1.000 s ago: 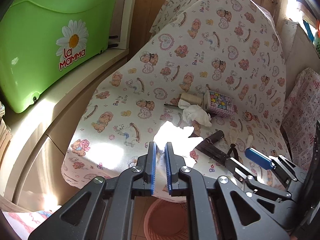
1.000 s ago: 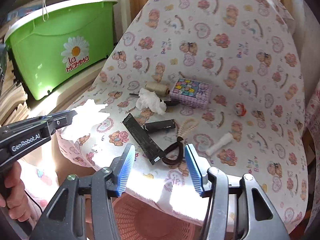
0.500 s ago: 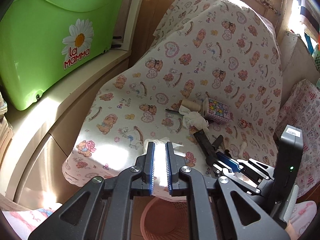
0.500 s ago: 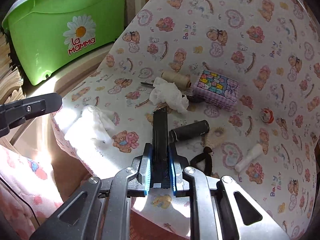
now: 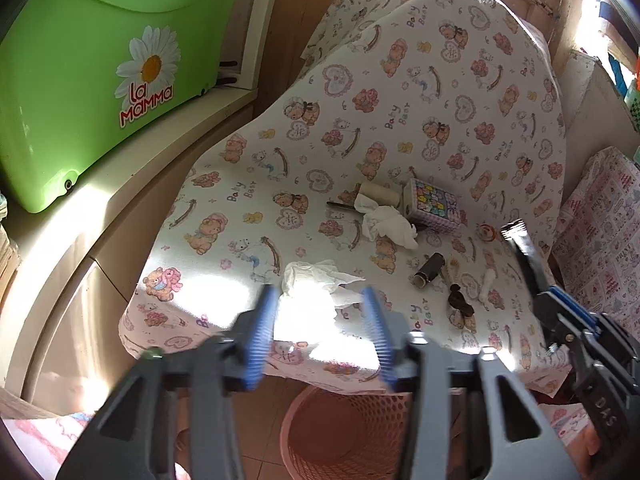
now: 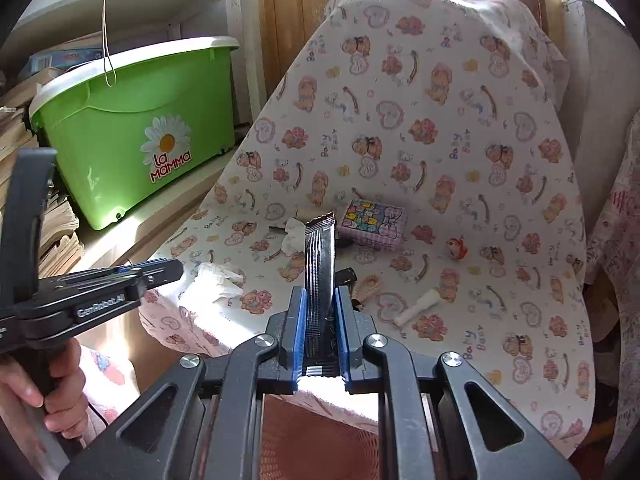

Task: Collect trash
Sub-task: 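Carry the tissue and comb in both grippers over the pink wastebasket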

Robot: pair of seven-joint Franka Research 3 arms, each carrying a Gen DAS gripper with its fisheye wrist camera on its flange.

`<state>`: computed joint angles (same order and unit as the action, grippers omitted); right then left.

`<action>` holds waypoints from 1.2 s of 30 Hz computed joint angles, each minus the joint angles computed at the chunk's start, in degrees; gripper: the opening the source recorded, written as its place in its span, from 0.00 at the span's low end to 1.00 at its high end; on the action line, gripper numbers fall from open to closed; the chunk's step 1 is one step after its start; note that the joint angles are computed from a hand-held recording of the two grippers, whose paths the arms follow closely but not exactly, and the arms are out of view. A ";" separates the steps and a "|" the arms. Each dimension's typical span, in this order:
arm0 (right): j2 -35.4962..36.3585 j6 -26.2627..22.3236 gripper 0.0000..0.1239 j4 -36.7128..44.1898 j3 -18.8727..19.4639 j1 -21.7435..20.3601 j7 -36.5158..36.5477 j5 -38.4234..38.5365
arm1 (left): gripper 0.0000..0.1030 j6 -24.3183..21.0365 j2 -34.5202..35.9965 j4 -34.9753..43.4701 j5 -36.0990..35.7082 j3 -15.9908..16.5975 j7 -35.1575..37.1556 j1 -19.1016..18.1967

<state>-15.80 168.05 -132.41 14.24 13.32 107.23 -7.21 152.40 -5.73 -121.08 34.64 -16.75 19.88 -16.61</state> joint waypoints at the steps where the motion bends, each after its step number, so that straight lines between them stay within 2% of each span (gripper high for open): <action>1: -0.87 -0.07 0.12 -0.65 0.00 -0.22 0.44 -0.04 | 0.75 0.07 0.89 0.46 -0.66 0.18 1.16 -0.06; 5: -4.43 -1.59 0.12 -3.42 0.82 -2.04 3.58 -0.37 | 0.72 -5.53 4.55 3.32 1.51 0.15 0.37 -0.59; 6: -5.49 -1.83 0.12 -4.43 0.41 -1.74 3.61 0.39 | 0.67 -6.03 5.01 3.39 1.23 0.35 0.34 -0.82; 8: -7.14 -2.19 0.12 -6.21 -0.65 -0.86 2.62 2.11 | 0.48 -7.15 5.04 3.35 2.88 0.54 -0.78 -1.28; 9: -8.06 -2.72 0.12 -6.91 -0.43 -1.17 2.51 2.24 | 0.22 -6.52 4.88 3.23 2.35 0.75 0.81 -1.36; 10: -8.71 -2.94 0.12 -7.52 0.15 -1.89 2.76 1.95 | 0.02 -5.73 4.57 2.92 1.50 0.95 1.93 -1.37; 13: -10.40 -4.05 0.12 -8.94 0.88 -2.87 3.27 2.02 | 0.02 -2.78 2.70 1.07 2.25 1.15 0.38 -1.12; 19: -12.87 -4.46 0.12 -10.65 -1.52 0.05 1.21 6.94 | 0.03 4.66 -2.29 -3.88 -5.22 0.65 5.33 -1.86; 23: -14.06 -4.66 0.13 -11.13 -1.73 1.33 -0.29 9.25 | 0.03 2.34 -5.18 -5.23 -5.09 -1.47 5.99 -2.09; 26: -14.17 -5.65 0.13 -11.16 -2.05 2.85 -1.75 11.22 | 0.03 -0.04 -6.97 -5.91 -1.35 -3.61 1.07 -1.07; 28: -14.36 -5.93 0.13 -11.53 -1.64 3.35 -2.22 11.83 | 0.03 1.19 -8.30 -7.33 -1.54 -3.47 -1.39 -1.07; 31: -14.17 -7.29 0.13 -11.66 -1.41 4.46 -2.86 12.84 | 0.03 3.96 -8.14 -8.91 -8.52 -0.92 3.33 -3.39; 34: -12.18 -10.62 0.13 -10.53 -1.21 5.17 -3.00 13.56 | 0.03 -3.00 -4.12 -5.86 -20.59 1.44 14.16 -6.66; 36: -9.89 -12.70 0.13 -9.61 -2.35 6.76 -4.01 15.22 | 0.03 -3.64 -1.97 -6.11 -32.69 3.13 20.83 -8.14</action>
<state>-25.69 155.35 -142.01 11.89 20.08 103.23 8.01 148.76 -7.70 -127.19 1.95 -13.62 40.71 -24.75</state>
